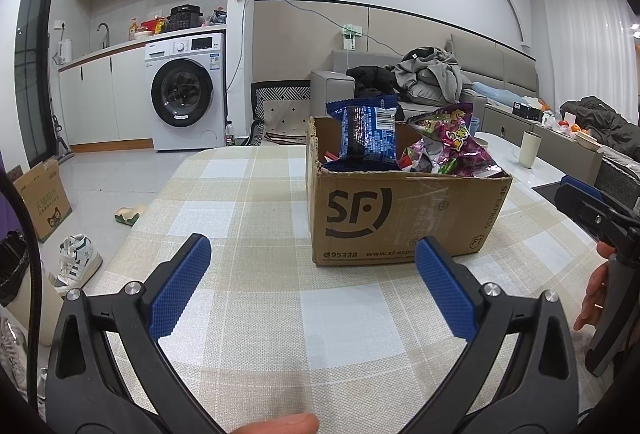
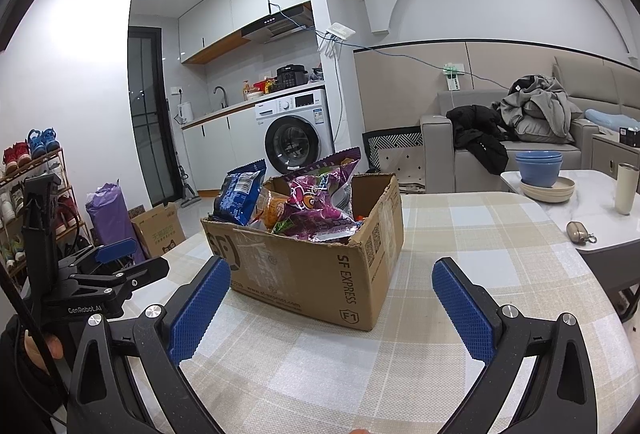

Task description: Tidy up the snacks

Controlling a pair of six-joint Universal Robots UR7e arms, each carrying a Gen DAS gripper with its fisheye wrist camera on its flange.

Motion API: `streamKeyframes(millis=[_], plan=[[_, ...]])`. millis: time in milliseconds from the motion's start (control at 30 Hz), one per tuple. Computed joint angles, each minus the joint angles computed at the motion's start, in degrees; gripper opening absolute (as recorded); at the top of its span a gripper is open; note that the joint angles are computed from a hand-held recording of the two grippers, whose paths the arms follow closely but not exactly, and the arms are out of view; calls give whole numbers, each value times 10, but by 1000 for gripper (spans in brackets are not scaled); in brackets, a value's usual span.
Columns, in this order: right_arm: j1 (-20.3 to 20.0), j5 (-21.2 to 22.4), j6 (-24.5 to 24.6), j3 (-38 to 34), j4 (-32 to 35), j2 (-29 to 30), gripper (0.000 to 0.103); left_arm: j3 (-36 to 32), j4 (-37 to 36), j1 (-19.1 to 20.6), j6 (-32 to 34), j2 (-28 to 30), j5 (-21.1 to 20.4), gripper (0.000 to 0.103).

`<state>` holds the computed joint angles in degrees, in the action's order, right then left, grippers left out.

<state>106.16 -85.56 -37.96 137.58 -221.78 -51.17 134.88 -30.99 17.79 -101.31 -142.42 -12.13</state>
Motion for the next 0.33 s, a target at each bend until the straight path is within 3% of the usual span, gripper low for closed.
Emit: streamKeyframes(millis=[333], plan=[[0, 0, -1, 0, -2, 1, 103, 2, -6, 0, 8, -4, 2, 102]])
